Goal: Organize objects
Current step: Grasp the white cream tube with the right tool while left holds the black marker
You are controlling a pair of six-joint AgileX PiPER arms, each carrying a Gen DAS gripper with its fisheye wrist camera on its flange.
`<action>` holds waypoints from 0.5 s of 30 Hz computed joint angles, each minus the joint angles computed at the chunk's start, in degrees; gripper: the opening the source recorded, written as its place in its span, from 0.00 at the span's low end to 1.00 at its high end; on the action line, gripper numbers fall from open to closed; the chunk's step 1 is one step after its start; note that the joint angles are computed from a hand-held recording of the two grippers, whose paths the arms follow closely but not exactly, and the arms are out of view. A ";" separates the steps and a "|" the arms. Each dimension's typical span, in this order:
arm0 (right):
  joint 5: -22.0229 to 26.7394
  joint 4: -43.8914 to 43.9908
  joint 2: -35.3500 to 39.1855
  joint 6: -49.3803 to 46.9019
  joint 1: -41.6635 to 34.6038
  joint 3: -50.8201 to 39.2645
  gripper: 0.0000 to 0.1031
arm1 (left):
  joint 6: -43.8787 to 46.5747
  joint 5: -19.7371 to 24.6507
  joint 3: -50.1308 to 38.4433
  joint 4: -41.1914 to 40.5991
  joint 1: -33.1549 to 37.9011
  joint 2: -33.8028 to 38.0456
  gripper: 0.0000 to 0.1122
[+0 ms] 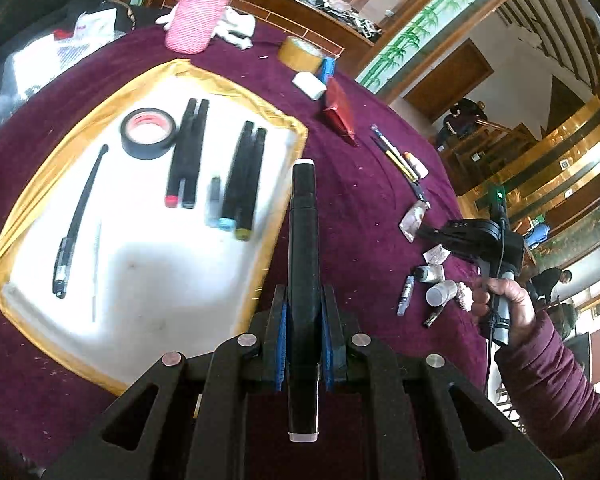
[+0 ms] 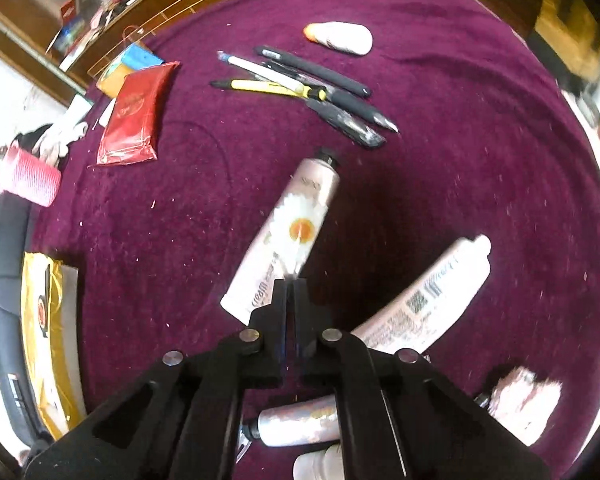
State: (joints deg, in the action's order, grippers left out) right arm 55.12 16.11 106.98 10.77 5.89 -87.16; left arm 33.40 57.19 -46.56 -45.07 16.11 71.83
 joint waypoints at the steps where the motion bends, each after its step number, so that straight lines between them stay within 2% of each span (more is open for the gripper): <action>1: -0.56 0.82 -0.35 0.58 -0.26 0.27 0.02 | 0.71 0.79 -0.13 -0.11 1.02 0.09 0.10; 3: -2.79 2.48 -1.47 3.17 -1.45 1.55 0.04 | 2.03 2.08 -0.36 -0.24 2.55 -0.13 0.10; 4: -2.99 1.98 -0.84 5.59 -1.23 0.59 0.13 | 2.43 2.50 -0.49 -0.28 2.97 -0.21 0.10; 5: -2.81 1.67 -0.30 7.42 -1.34 -0.16 0.29 | 2.97 3.12 -0.67 -0.37 3.53 -0.30 0.10; 7: -2.44 0.00 1.28 11.44 -0.94 -2.22 0.46 | 3.61 3.97 -0.88 -0.24 4.10 -0.81 0.10; 10: -1.70 -2.22 4.63 15.79 0.31 -6.22 0.46 | 5.24 5.84 -0.84 0.36 6.29 -1.90 0.10; 13: 1.37 -12.06 8.63 20.48 4.97 -12.74 0.53 | 7.12 7.71 -0.77 0.69 9.70 -1.77 0.10; 15: 5.50 -20.61 11.28 22.35 9.20 -17.39 0.51 | 8.07 8.33 -0.62 0.74 11.79 -1.25 0.10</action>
